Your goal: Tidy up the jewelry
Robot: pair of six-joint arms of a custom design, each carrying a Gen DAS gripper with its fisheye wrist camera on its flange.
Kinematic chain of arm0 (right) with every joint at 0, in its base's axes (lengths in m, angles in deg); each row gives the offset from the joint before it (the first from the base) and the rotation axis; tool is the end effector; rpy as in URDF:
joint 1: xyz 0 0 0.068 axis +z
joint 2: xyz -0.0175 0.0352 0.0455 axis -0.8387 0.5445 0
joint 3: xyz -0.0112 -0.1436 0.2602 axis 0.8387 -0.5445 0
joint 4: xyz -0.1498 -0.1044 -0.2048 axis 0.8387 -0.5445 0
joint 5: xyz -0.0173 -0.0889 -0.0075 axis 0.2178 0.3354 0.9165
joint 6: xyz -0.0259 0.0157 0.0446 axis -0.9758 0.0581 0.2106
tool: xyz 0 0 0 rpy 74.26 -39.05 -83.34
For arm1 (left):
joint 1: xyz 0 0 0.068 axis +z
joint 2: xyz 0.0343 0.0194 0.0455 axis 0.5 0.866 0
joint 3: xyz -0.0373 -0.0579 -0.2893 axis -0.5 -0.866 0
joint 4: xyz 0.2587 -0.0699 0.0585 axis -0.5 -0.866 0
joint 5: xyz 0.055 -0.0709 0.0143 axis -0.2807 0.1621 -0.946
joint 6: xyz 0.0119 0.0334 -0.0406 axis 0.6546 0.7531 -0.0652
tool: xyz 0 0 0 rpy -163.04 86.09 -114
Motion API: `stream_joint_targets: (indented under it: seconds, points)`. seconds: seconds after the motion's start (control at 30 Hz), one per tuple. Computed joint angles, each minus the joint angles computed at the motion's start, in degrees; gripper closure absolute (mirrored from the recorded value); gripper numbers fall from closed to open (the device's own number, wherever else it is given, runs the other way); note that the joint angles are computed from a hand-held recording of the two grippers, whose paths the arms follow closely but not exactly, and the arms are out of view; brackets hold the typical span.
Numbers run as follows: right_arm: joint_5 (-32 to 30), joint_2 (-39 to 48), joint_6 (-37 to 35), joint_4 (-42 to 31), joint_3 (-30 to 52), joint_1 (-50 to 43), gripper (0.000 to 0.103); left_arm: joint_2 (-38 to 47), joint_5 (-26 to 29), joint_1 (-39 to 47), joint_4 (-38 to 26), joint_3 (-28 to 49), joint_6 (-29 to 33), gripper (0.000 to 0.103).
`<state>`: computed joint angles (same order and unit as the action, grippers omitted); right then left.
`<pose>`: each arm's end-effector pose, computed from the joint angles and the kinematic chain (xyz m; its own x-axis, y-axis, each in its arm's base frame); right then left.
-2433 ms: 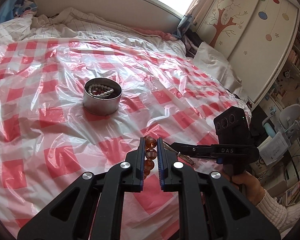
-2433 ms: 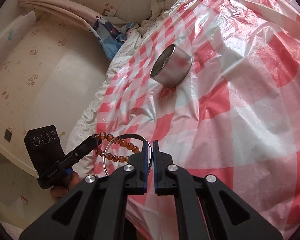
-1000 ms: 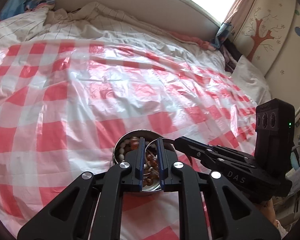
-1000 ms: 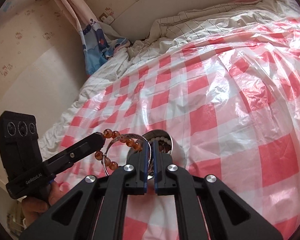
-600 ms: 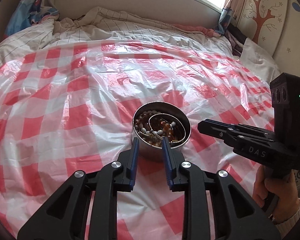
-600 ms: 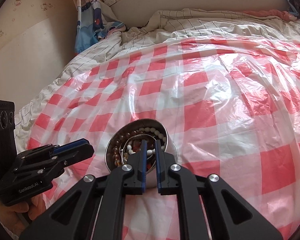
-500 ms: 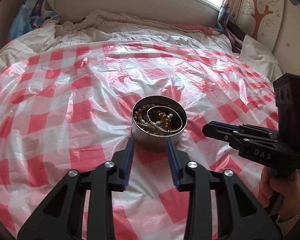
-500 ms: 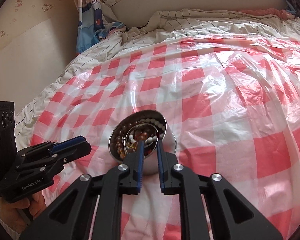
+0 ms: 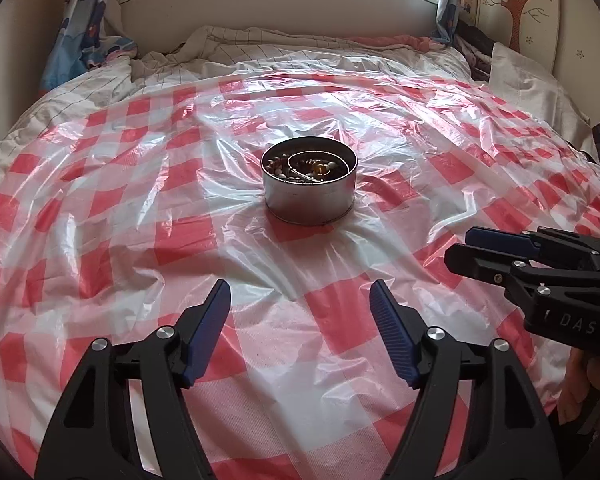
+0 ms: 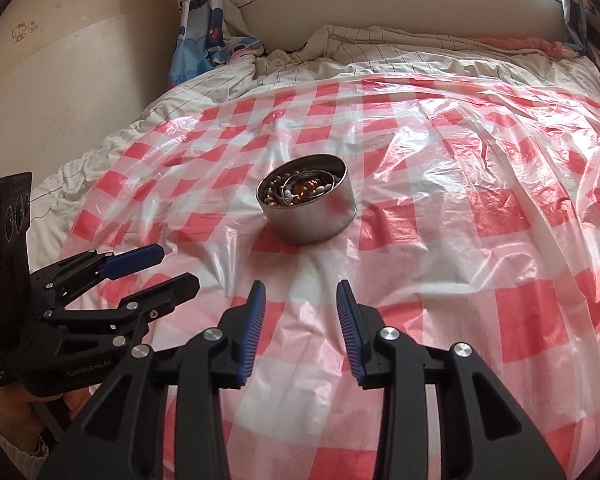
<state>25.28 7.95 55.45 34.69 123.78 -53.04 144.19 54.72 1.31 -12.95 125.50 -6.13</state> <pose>0.2491 0.0367 0.2427 -0.6729 -0.2613 -0.6920 -0.5748 0.7735 0.2670 0.1694 -0.0763 0.2402 -0.7038 -0.0696 -0.7070 -0.1008 0.9949 0.0023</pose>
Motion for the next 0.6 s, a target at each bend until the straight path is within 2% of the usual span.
stream_joint_targets:
  seconds: [0.17, 0.33, 0.43, 0.6]
  points:
    - [2.4, -1.8, -0.4, 2.3, -4.3, -0.7, 0.062, -0.4, -2.3, -1.0, 2.6, -4.4, -3.2, 0.019]
    - [4.4, -2.5, -0.5, 7.3, -8.5, -1.7, 0.052, 0.2, -4.2, -1.0, 5.9, -8.6, -4.8, 0.010]
    - [5.1, -1.9, -0.7, 9.9, -10.0, -1.5, 0.045, 1.0, -6.3, -1.9, 8.4, -10.3, -5.1, 0.008]
    - [8.2, -1.2, -0.4, 13.2, -11.9, 0.2, 0.039, 1.7, -8.6, -3.5, 8.8, -10.6, -6.1, 0.008]
